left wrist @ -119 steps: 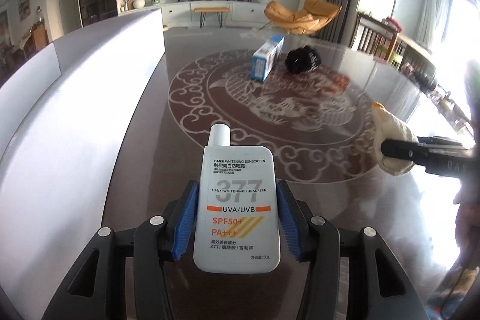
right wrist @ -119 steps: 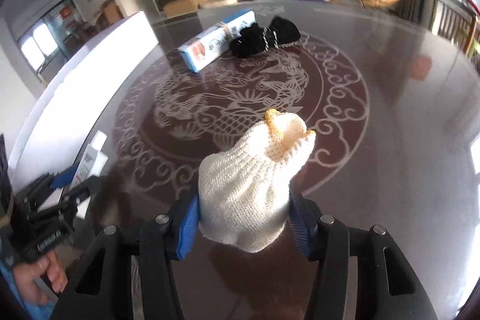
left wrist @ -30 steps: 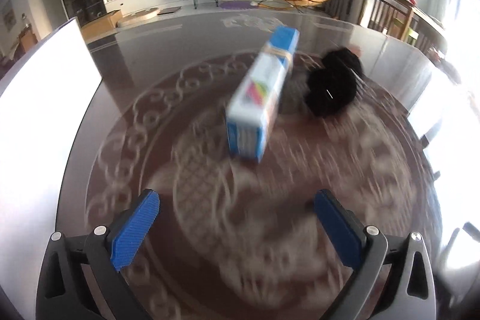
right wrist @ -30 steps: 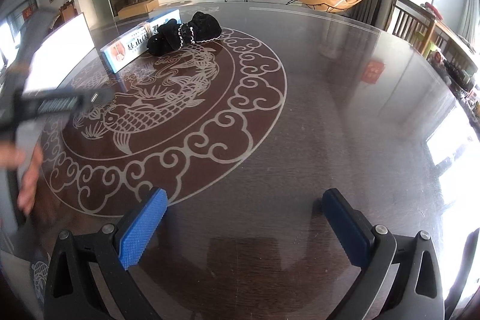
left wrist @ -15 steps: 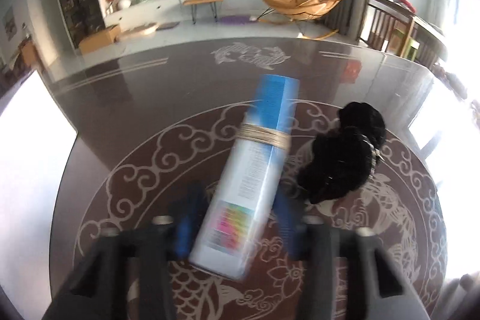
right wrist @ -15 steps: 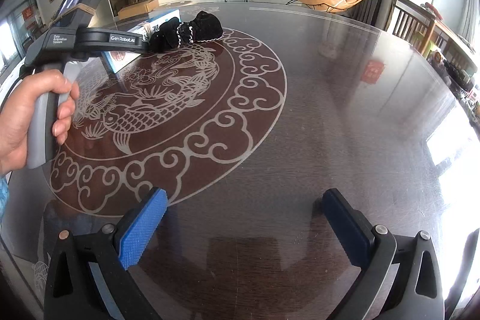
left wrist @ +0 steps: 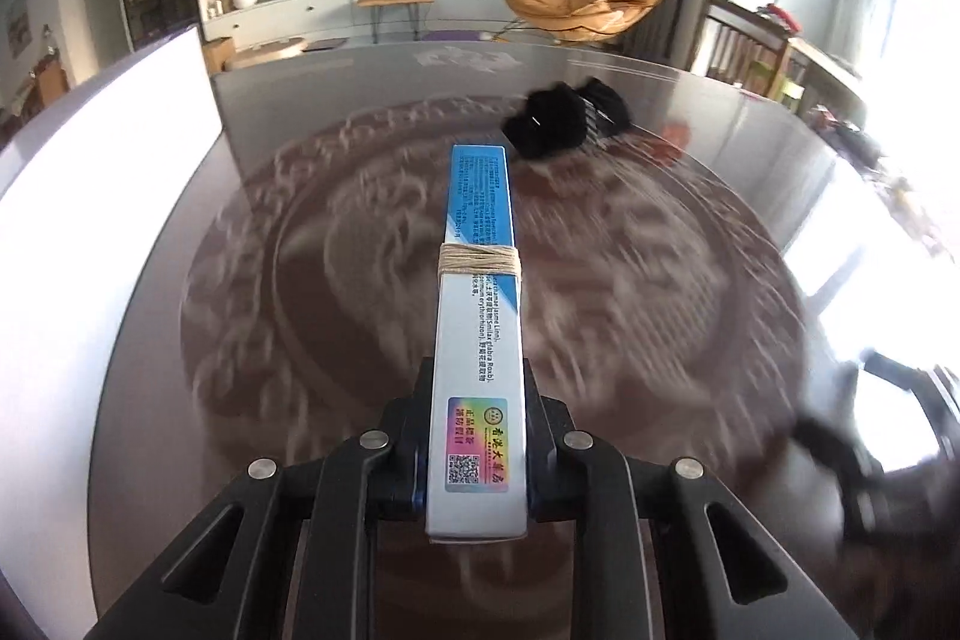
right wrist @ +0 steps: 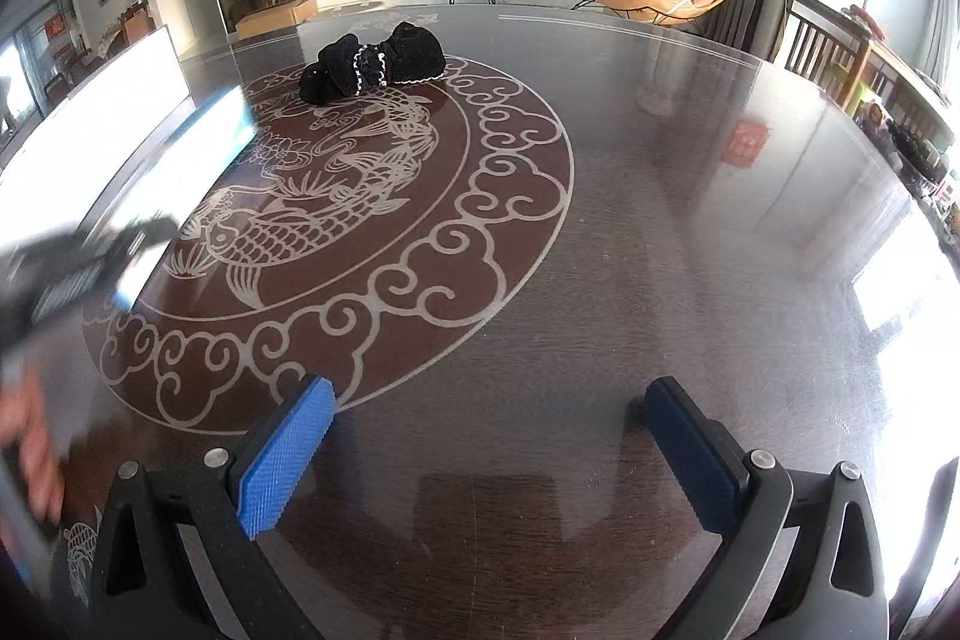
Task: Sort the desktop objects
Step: 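Move the left tool to the blue-white nail cream box and close on it, then hold the nail cream box in the left tool while the right tool grasps the black fabric item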
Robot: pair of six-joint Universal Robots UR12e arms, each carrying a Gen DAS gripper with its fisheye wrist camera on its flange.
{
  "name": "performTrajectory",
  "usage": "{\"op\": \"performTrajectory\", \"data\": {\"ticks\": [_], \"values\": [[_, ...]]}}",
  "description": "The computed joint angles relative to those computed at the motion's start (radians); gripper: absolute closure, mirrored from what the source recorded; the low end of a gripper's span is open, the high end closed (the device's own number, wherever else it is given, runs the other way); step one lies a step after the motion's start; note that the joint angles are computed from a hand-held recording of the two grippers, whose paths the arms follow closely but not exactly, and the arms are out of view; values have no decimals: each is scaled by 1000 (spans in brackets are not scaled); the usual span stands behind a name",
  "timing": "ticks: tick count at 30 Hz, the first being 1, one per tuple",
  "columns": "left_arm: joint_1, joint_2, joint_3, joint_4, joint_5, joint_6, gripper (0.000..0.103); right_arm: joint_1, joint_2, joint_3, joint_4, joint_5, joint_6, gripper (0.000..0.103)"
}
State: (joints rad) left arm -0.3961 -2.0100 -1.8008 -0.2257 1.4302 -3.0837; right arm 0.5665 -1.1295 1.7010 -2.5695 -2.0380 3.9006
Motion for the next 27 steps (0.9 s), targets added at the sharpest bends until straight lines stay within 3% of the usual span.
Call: {"op": "performTrajectory", "data": {"ticks": [2, 6, 11, 15, 17, 18, 19, 21, 25, 27], "values": [[21, 24, -27, -19, -58, 10, 80, 0, 0, 0, 0, 0, 0, 0], [42, 46, -38, -54, -68, 10, 58, 0, 0, 0, -1, 0, -1, 0], [60, 51, -26, -59, -65, -69, 57, 0, 0, 0, -1, 0, -1, 0], [64, 43, -2, -98, -49, -81, 57, 0, 1, -1, -1, 0, 0, 0], [65, 36, 8, -117, -65, -50, 54, 0, 1, -1, -1, 0, 0, 0], [63, 34, 9, -119, -66, -29, 45, 0, 1, -1, 0, 0, 0, 0], [58, 29, 12, -120, -63, 1, 30, 0, 1, 0, -1, 0, 0, 0], [50, 22, 8, -94, -32, 41, 18, 1, 1, -1, 0, -1, 0, 0], [39, 2, 24, -115, 10, 105, 14, 1, 1, -1, 0, -1, 0, 0], [32, -9, 24, -75, 34, 118, 9, 1, 1, -1, 0, -1, 1, 0]]}}
